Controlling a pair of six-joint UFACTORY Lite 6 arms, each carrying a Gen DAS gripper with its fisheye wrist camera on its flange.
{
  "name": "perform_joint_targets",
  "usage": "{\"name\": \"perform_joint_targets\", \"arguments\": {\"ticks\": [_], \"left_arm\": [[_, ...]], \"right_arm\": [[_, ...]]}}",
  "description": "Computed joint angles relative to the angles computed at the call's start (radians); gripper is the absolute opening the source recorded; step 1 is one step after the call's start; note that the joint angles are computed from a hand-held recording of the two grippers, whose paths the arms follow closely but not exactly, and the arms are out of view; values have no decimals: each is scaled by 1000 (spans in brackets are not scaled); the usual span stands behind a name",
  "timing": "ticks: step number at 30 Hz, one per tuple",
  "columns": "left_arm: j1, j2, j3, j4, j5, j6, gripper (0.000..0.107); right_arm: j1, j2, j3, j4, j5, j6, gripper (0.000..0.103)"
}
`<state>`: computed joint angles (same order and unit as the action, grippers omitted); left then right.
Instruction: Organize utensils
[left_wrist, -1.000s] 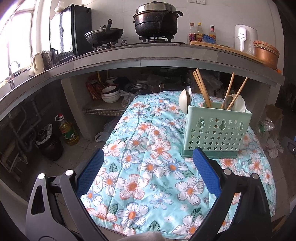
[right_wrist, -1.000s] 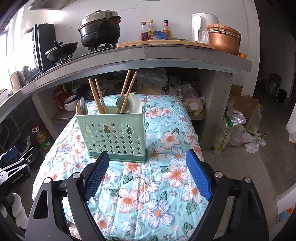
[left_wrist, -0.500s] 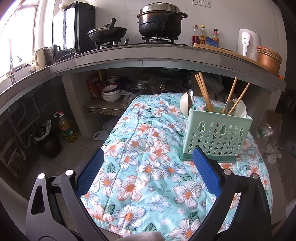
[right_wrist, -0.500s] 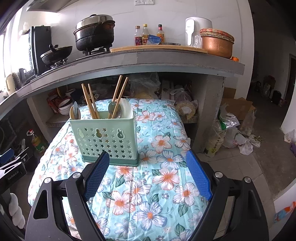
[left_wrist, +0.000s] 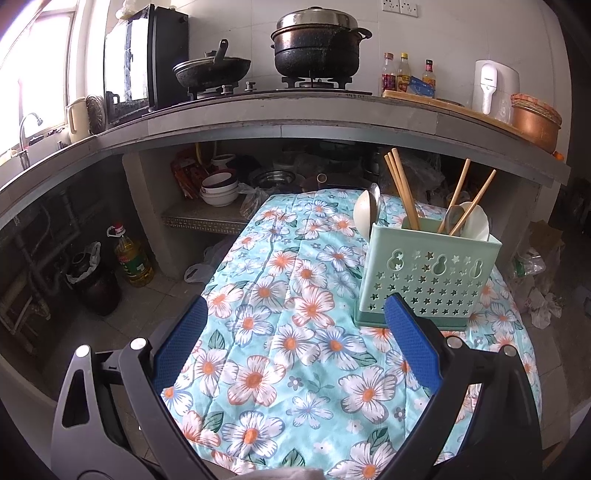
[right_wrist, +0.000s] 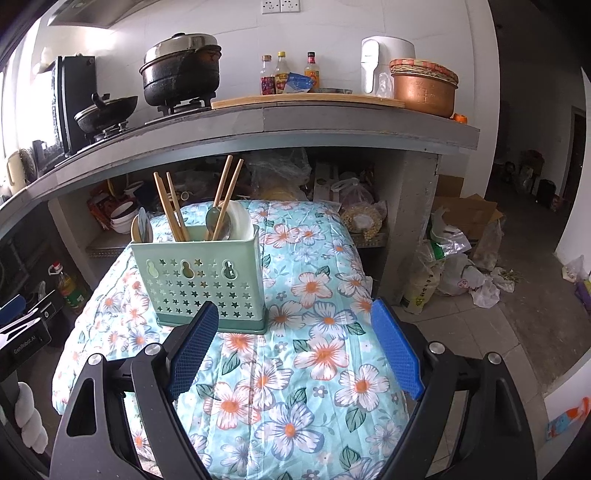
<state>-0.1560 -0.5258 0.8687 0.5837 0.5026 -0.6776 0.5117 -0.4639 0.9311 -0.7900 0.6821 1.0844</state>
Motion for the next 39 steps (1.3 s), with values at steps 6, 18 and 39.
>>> {"name": "perform_joint_targets", "arguments": {"ticks": [6, 18, 39], "left_arm": [[0, 0, 1, -3, 1, 4, 93], [-4, -2, 0, 3, 5, -4, 93], [-8, -1, 1, 8, 7, -10, 93]], "right_arm": [[0, 4, 5, 8, -2, -8, 82], [5, 6, 8, 6, 1, -4, 82], [13, 6, 8, 2, 6, 3, 82]]}}
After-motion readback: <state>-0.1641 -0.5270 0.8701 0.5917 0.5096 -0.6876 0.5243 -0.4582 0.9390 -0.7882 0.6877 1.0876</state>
